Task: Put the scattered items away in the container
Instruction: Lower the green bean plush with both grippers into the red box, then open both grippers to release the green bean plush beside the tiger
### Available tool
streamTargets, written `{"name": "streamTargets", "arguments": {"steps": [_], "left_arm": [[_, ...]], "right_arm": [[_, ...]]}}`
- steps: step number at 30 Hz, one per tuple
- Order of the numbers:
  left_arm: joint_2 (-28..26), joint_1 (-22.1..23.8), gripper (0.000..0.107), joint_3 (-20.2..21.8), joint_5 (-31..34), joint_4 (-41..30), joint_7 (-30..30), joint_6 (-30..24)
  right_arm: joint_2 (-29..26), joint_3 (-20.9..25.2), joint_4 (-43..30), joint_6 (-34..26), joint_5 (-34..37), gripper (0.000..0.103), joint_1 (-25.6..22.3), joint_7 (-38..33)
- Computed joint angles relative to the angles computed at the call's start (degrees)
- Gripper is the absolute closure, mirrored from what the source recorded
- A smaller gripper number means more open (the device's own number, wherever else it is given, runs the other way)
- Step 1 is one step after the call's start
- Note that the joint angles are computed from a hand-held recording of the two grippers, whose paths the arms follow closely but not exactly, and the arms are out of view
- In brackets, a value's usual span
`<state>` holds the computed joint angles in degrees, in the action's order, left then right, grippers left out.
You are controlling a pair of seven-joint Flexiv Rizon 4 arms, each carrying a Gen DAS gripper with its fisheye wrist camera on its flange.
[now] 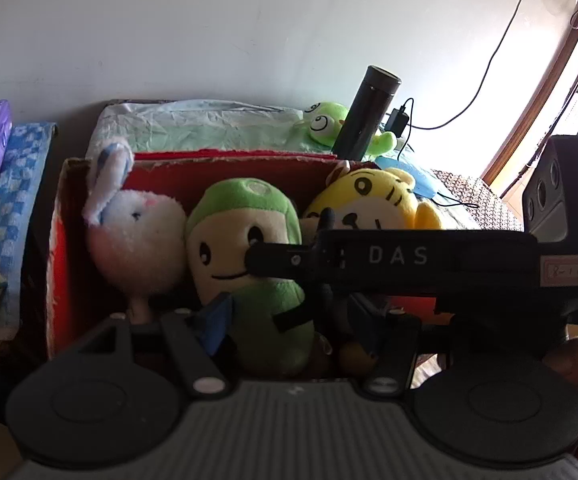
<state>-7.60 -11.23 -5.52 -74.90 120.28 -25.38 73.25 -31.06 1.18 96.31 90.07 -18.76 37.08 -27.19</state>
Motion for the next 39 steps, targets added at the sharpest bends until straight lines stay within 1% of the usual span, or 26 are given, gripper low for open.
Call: {"name": "streamTargets", "arguments": {"steps": [4,8,9,10,12,14,15,16,17,19,21,22,24,26,28,29,30,33,36,39], "left_arm": [[0.03,-0.18,0.044,0.04,0.82,0.17,-0.79,0.76],[-0.38,0.14,0.043,0.02,1.39,0.16,-2.66,0.71],[-0.44,0.21,0.042,-0.06,1.08,0.13,-2.81,0.61],[-0.46,0.18,0.042,-0.16,0.77,0.11,-2.78,0.72],[-0.52,0.04,0.038,-0.31,0.55,0.08,-2.57,1.02],[-0.71,-0.22,0.036,-0.53,0.16,0.01,-2.17,1.67],[-0.87,-0.38,0.035,-0.60,0.31,-0.03,-2.18,2.19],[-1.00,-0.56,0.035,-0.70,0.45,0.00,-2.21,2.87],[-1.09,-0.66,0.035,-0.78,0.52,0.00,-2.28,3.31],[-1.15,-0.54,0.035,-0.70,1.28,-0.01,-3.25,3.32],[-0.88,-0.12,0.036,-0.38,2.64,0.01,-5.12,2.47],[-0.66,0.17,0.036,-0.13,3.49,0.04,-6.55,1.85],[-0.33,0.79,0.035,0.49,6.25,-0.02,-10.29,0.75],[-0.19,1.18,0.033,1.21,11.23,0.01,-15.27,1.22],[-0.37,1.72,0.031,2.33,19.36,-0.18,-22.21,1.78],[-0.51,2.03,0.026,2.98,24.07,-0.40,-26.15,1.83],[-0.51,2.49,0.026,3.09,26.92,-0.54,-28.39,1.59],[-0.28,3.32,0.022,2.74,32.26,-0.38,-32.57,2.42],[-0.06,3.96,0.019,2.63,36.13,-0.37,-35.54,2.92],[-0.10,4.18,0.017,3.76,43.19,-1.11,-41.34,2.69]], "right_arm": [[0.09,2.55,0.23,0.60,1.53,0.054,-1.93,-0.68],[0.90,2.68,1.21,1.43,2.11,0.052,-1.81,-1.18],[1.29,1.37,1.98,2.50,2.27,0.052,-0.86,-0.57],[1.71,-0.62,2.83,3.68,2.42,0.055,0.60,0.36],[2.54,-6.80,4.65,6.35,2.82,0.062,5.20,2.77],[2.87,-12.43,5.92,8.75,3.62,0.065,9.55,3.85],[2.82,-14.38,6.12,9.39,4.13,0.071,11.15,3.75],[2.80,-14.72,6.09,9.50,4.53,0.072,11.51,3.25],[2.75,-13.79,5.83,9.24,4.77,0.072,10.86,2.58],[2.37,-10.16,4.89,8.27,5.03,0.078,8.18,1.48],[1.99,-6.69,4.09,7.33,5.12,0.079,5.58,0.66],[2.00,-5.97,3.95,6.77,5.05,0.080,5.06,0.45],[2.39,-7.55,4.57,6.69,4.69,0.081,6.29,0.60],[2.70,-9.52,5.02,6.56,4.23,0.081,7.82,0.86],[3.06,-11.49,5.54,5.93,3.51,0.081,9.39,1.21],[3.23,-12.28,5.81,5.65,3.04,0.081,10.00,1.39],[3.36,-13.03,6.00,5.28,2.52,0.081,10.58,1.61],[3.78,-13.81,6.43,4.13,0.86,0.081,11.02,2.34],[4.29,-14.48,7.27,4.09,-0.44,0.081,11.33,3.65],[4.86,-16.23,8.51,4.93,-1.35,0.081,12.51,5.04]]}}
